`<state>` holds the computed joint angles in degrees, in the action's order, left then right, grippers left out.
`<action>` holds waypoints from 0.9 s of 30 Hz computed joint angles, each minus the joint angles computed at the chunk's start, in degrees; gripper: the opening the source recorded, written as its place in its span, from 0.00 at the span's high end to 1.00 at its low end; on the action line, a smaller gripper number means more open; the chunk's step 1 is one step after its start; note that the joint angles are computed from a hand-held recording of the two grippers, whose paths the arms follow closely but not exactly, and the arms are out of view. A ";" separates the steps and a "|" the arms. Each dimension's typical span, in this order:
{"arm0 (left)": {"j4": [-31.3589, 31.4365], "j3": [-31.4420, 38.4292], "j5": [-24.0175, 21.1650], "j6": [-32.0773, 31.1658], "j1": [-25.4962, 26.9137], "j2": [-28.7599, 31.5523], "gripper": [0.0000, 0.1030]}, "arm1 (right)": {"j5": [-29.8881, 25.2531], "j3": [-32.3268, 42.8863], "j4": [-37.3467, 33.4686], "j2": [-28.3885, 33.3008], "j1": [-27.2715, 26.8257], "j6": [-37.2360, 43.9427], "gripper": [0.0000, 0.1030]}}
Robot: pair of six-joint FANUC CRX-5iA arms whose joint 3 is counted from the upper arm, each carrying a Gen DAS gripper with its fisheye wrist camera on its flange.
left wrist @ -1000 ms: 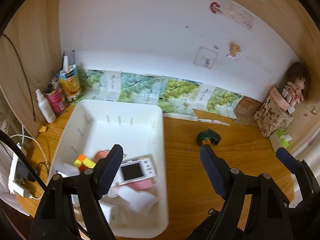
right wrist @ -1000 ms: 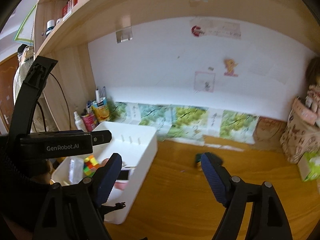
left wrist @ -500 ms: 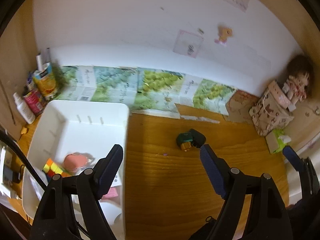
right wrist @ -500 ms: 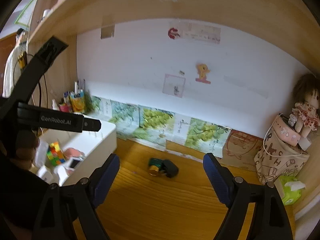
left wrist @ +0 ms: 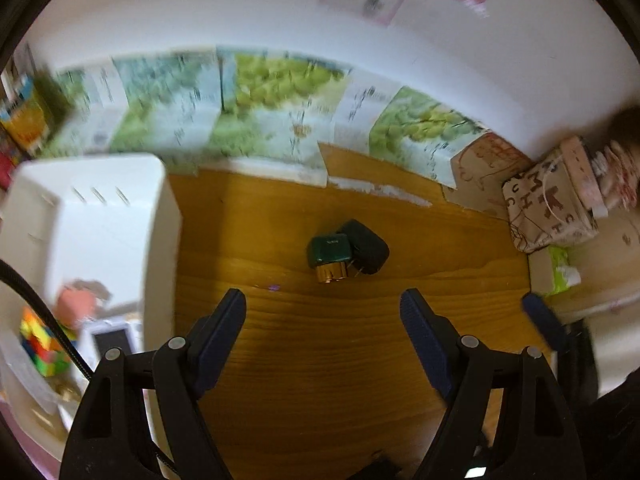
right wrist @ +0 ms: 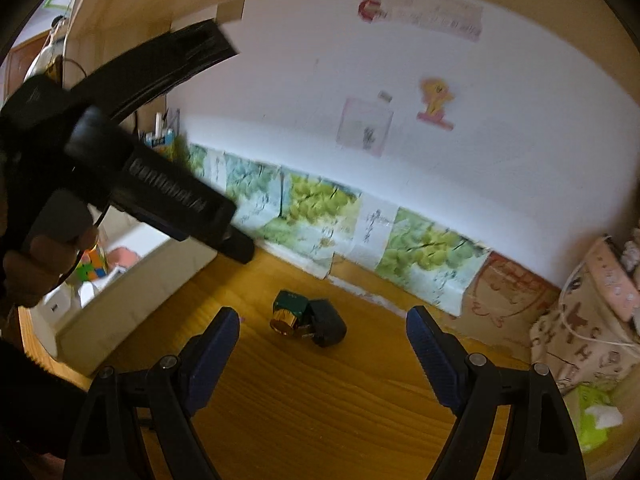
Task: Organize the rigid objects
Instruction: 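Move both tools to the green plug and black adapter on the desk, then close the left tool on the green plug while the right tool grasps the black adapter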
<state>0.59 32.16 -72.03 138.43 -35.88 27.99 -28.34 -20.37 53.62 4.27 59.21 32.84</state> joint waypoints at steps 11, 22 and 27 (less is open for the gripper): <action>12.35 1.64 0.59 4.34 4.55 8.09 0.21 | -1.15 10.83 -22.31 8.49 -2.86 27.54 0.17; 13.99 8.39 -4.06 6.10 5.22 15.01 0.25 | -5.31 22.80 -41.94 16.75 -6.70 50.40 0.17; 16.22 7.37 -4.05 5.67 5.66 15.80 0.38 | -6.71 25.10 -46.14 18.85 -7.46 54.19 0.17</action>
<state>16.81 39.53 -76.07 144.11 -30.23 43.79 -35.05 4.72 7.48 23.12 51.75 87.02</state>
